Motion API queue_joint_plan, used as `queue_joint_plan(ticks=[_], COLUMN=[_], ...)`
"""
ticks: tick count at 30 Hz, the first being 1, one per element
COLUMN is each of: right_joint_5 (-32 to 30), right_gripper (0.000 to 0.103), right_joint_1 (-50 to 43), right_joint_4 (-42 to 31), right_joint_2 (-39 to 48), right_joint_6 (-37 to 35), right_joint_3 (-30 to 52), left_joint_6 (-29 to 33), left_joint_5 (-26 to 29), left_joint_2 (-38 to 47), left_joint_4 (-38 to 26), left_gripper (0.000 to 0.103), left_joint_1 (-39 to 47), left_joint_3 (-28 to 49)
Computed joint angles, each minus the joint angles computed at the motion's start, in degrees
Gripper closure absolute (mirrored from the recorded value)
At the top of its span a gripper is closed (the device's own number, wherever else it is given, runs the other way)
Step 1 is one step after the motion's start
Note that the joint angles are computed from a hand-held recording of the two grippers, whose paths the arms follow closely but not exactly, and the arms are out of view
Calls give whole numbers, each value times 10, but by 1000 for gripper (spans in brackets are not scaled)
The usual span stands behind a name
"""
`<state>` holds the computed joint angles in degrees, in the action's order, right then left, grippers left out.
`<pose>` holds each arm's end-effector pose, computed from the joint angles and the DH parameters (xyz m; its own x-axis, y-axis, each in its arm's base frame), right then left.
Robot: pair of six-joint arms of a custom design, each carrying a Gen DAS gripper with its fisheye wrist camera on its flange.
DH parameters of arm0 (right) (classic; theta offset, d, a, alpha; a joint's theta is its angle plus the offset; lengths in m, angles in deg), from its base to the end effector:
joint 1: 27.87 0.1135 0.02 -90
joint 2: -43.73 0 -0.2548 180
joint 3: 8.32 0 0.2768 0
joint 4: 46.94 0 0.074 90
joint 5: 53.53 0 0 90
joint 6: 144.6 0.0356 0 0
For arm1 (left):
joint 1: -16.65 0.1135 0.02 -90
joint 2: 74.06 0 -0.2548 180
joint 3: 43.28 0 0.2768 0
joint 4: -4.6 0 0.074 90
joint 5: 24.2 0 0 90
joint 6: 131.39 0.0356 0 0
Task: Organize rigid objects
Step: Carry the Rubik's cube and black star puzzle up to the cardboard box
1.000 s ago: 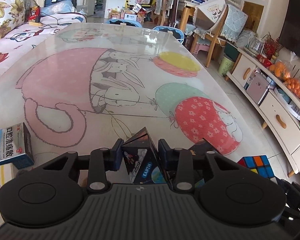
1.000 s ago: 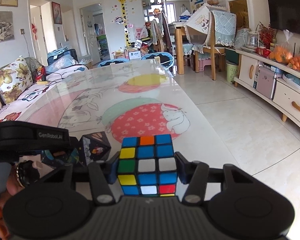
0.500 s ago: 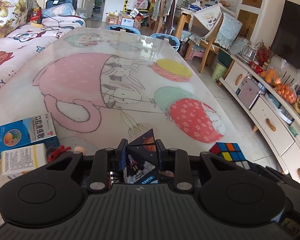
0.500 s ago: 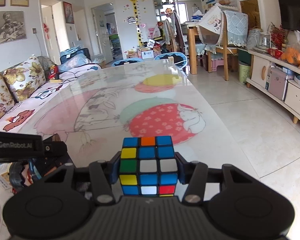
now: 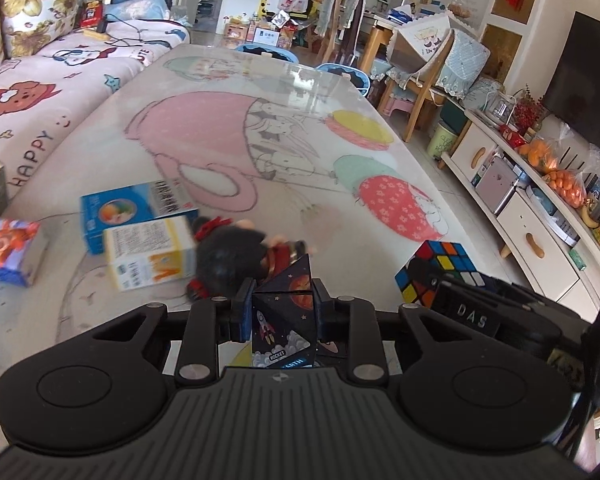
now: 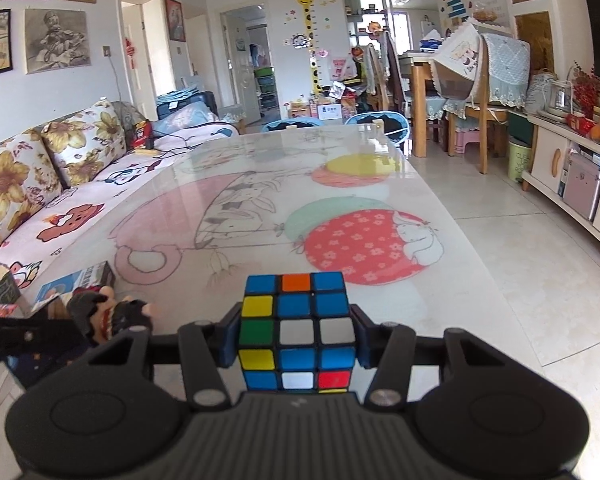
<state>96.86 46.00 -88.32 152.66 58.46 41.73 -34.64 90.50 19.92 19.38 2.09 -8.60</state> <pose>0.0935 0.2118 0.0274 -0.3692 0.3597 -0.8569 0.4543 0.8742 0.1712 0.2429 -0.0785 0.0551 -0.6132 0.2696 -0.7425 0.5930 0.7781 -0.2072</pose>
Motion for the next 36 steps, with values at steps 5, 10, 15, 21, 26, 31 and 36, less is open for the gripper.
queue_joint_plan(ticks=[5,10,15,21,26,31,36], right_joint_5=[0,-10,-18,-13,-11,-6,-6], right_gripper=[51,51,51,51,51,51,51], right_joint_1=[10,13,16,23,19,12,3], right_joint_4=[22,41,34,-3,-8,28,77], right_joint_2=[8,26,39,53,69,82,93], right_joint_6=[-35,-75,-92,-98,-141,-217,-295], right_joint_3=[20,53,88,138,185,226,260], left_joint_6=[22,27,19,2,-23,-37,-43], left_joint_5=[23,51,89,114,121,141,174], left_joint_2=[-18,-20,3,16,26,12,11], left_joint_4=[-29,-31,-11,0,2,-2,-7], left_gripper=[71,71,71,71,71,71,71], left_joint_1=[47,88,128,155,164,188,246], left_joint_3=[-4,-2,10,32,50,58,72])
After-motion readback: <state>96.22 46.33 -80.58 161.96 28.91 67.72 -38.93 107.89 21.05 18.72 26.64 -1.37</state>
